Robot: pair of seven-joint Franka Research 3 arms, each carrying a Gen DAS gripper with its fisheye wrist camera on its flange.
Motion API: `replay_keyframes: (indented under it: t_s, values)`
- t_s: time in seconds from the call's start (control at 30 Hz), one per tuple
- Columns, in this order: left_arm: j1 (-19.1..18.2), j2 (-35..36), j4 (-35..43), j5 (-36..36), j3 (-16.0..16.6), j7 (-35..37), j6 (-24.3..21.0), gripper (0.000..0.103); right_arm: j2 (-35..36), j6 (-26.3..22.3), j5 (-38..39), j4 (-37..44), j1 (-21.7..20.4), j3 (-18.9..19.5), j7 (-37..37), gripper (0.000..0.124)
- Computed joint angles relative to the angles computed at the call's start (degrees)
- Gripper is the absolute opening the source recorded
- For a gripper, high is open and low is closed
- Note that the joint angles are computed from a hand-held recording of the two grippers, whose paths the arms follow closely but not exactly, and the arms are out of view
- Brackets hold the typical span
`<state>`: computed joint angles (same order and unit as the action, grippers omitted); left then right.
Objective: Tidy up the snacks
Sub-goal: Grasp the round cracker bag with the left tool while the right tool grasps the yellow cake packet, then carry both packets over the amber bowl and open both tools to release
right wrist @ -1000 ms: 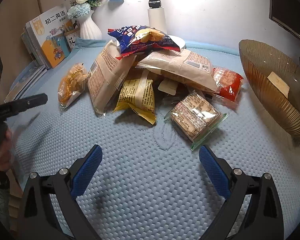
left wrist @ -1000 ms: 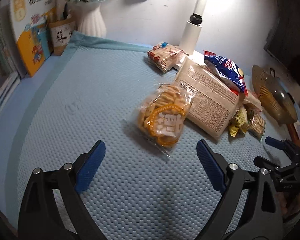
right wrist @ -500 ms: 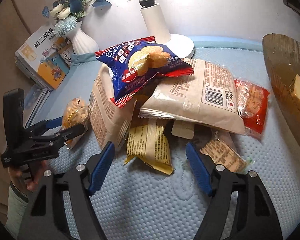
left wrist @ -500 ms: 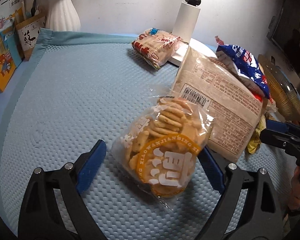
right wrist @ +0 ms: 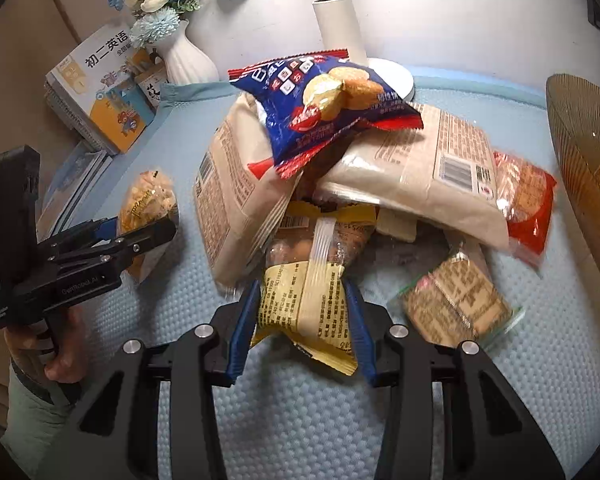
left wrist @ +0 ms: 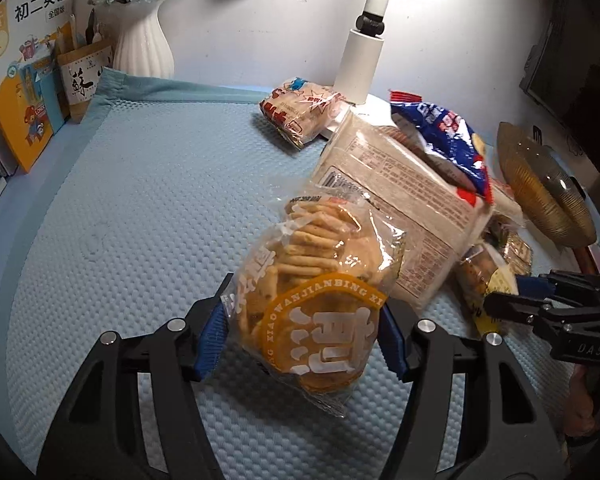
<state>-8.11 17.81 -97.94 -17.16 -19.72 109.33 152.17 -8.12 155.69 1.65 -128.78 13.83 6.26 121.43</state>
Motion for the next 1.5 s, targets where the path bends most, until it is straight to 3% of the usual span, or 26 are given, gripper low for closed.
replay_keyframes:
  t_s: [0.2,0.53,0.77,1.0,1.1,1.13,1.17,1.3,1.5]
  values:
    - [1.07,-8.41,-9.42,-10.16,-1.56,8.01,0.10,0.063,-8.05,-5.01,1.28,-5.85,0.91,1.80,2.03,0.042]
    - [-4.52,-10.87,-13.26,-11.71,1.59,9.70,-2.43,0.064,-19.13,-9.32,-0.53,-13.85,-1.39,4.76,7.35,0.045]
    - [-5.38,-11.51,-14.40,-11.54,1.96,11.13,-4.22,0.064,-19.64,-7.37,2.48,-15.68,-1.47,3.56,6.16,0.064]
    - [-5.92,-12.39,-15.30,-12.24,2.65,11.26,-4.47,0.064,-14.26,-7.59,0.49,-12.02,-1.77,5.28,7.12,0.068]
    - [-6.26,-12.63,-15.62,-11.89,2.71,10.58,-4.04,0.064,-12.49,-10.29,-5.24,-9.85,-3.11,7.56,10.59,0.064]
    - [-6.37,-12.80,-15.79,-11.86,2.73,10.38,-3.75,0.064,-12.17,-11.86,-7.96,-9.07,-3.59,8.40,12.08,0.059]
    - [-6.48,-12.93,-15.89,-11.93,2.71,10.27,-3.50,0.064,-12.05,-13.14,-9.89,-8.56,-3.58,8.64,12.92,0.044]
    - [-7.04,-13.59,-15.84,-12.00,2.65,9.96,-2.86,0.064,-13.39,-11.72,-8.64,-10.07,-1.29,6.18,12.56,0.043]
    - [-9.01,-13.69,-13.46,-10.69,1.92,9.16,-1.86,0.064,-20.23,-10.24,-6.30,-14.79,-1.29,5.00,11.72,0.043]
